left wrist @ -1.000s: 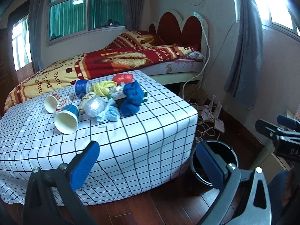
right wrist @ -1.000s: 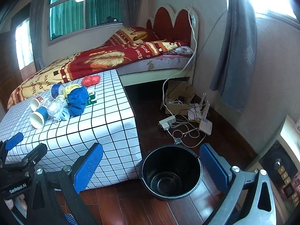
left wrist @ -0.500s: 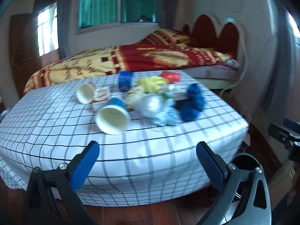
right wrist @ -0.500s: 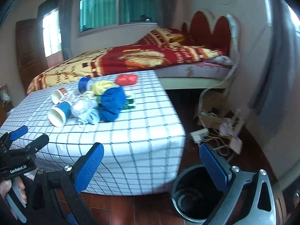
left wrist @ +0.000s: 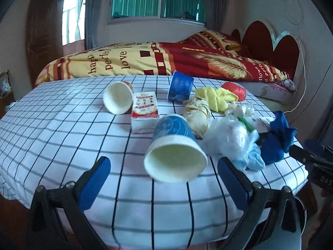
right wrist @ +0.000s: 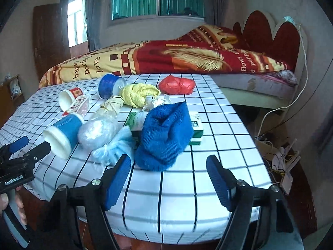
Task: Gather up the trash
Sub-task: 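Grasp the blue-white paper cup with the left tool while the right tool grasps the blue towel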
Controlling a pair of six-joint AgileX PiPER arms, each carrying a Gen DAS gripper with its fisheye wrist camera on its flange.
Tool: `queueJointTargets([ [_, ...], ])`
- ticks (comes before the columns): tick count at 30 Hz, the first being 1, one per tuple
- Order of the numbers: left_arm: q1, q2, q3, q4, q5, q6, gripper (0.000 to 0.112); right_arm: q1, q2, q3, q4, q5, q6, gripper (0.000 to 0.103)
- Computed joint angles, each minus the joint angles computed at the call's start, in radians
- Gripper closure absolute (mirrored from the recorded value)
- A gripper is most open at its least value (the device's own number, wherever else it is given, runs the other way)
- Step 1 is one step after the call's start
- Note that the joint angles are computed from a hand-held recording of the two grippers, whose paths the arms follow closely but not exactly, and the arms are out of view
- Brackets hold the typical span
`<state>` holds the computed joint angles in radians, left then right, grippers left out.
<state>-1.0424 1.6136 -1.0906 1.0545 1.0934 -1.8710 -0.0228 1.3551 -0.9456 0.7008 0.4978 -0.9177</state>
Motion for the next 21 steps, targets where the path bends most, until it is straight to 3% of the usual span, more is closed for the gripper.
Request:
queueJointTargets([
  [3,0.039,0.020,-0.011,0.005,-0.048,0.022,0.013,0.042,0.067,-0.044,-0.032,-0.030,0.048,0.030],
  [6,0.076,0.025,-0.005,0.001,-0.101,0.030,0.020,0.062,0.135,-0.092,-0.071,-0.022,0.101,0.040],
  [9,0.110,0.024,0.008,-0.008,-0.157,0.043,0.033,0.066,0.167,-0.113,-0.058,-0.010,0.093,0.046],
  [11,0.121,0.022,0.018,-0.004,-0.185,0.042,0.040,0.068,0.175,-0.119,-0.045,0.004,0.077,0.055],
  [13,0.116,0.019,0.018,0.017,-0.187,0.040,0.054,0.066,0.171,-0.112,-0.017,0.012,0.042,0.064],
  [15,0.109,0.009,0.020,0.024,-0.184,0.039,0.061,0.052,0.162,-0.103,0.032,0.029,-0.014,0.073],
  [17,0.092,-0.004,0.028,0.042,-0.178,0.028,0.062,0.030,0.142,-0.088,0.095,0.045,-0.084,0.085],
  [21,0.058,-0.019,0.028,0.074,-0.144,0.003,0.065,-0.010,0.110,-0.063,0.170,0.077,-0.172,0.089],
])
